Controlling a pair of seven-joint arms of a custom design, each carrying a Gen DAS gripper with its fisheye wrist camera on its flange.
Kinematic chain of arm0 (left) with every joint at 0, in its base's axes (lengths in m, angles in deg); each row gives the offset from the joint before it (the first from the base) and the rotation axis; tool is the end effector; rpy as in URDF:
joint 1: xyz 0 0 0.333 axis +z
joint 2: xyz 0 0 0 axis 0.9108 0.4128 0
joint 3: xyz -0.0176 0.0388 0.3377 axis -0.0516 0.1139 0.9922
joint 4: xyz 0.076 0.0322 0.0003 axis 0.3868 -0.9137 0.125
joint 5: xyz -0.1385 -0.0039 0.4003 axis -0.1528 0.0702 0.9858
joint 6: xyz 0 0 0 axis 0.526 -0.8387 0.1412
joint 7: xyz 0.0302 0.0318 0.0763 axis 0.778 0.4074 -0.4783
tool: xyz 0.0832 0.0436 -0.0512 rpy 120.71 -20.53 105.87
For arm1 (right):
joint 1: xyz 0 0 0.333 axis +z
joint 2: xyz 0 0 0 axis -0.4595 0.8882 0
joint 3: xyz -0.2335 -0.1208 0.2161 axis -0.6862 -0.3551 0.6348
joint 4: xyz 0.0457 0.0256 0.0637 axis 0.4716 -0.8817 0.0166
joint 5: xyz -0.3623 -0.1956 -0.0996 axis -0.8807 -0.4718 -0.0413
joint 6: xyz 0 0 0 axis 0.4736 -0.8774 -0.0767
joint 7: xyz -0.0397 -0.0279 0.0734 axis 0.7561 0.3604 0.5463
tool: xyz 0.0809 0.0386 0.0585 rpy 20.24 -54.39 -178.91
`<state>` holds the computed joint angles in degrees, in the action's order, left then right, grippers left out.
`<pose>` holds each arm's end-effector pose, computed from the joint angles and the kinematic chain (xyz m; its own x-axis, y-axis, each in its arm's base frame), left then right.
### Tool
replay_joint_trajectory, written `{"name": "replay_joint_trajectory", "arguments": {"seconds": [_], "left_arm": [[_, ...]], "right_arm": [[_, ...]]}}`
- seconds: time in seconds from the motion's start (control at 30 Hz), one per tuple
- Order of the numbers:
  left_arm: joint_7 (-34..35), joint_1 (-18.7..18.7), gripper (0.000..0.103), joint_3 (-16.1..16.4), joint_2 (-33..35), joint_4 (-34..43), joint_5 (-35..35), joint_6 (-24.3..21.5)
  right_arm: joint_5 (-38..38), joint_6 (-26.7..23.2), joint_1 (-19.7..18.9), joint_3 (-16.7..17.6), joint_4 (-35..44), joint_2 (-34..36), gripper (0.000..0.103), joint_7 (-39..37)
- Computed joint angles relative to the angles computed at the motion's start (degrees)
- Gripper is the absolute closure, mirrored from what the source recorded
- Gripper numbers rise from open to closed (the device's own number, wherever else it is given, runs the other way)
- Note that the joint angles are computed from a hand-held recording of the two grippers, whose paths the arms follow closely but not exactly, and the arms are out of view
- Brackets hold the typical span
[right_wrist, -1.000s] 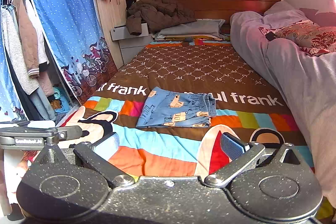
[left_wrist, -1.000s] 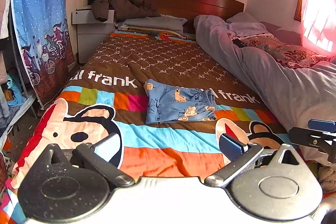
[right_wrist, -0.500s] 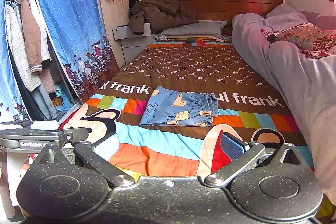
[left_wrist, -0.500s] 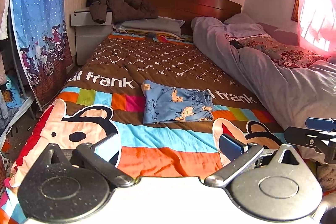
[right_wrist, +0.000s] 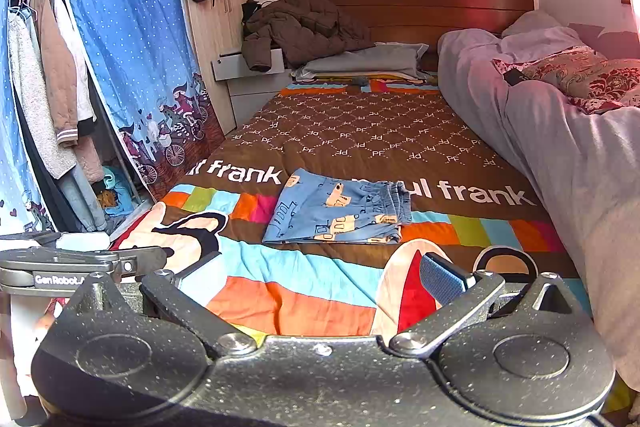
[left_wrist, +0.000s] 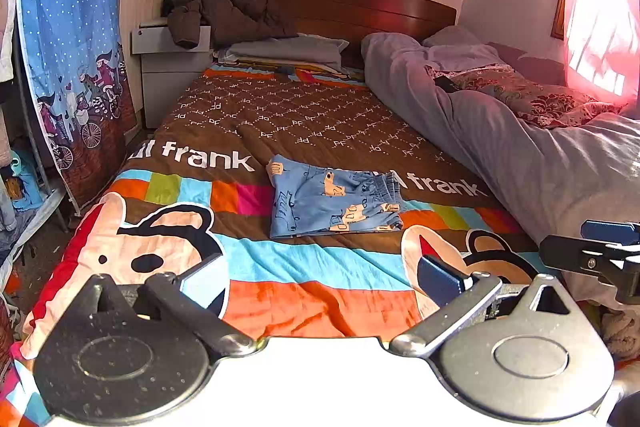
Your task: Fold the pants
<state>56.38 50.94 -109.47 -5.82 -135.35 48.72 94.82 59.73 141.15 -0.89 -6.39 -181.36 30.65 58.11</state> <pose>0.4251 -0.3419 0.5169 0.1063 -0.9838 0.1442 -0.5816 -0.1792 -0.7935 0.4768 0.1195 0.5229 0.4229 -0.8956 -0.1382 -0.5577 -0.1370 -0.8186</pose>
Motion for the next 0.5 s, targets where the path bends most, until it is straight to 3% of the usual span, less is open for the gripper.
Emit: {"name": "replay_joint_trajectory", "arguments": {"seconds": [0.5], "left_arm": [[0.5,-0.13,0.0,0.03,-0.11,-0.16,-0.74,-0.03]], "right_arm": [[1.09,-0.01,0.08,-0.05,0.33,0.23,0.001,-0.33]]}}
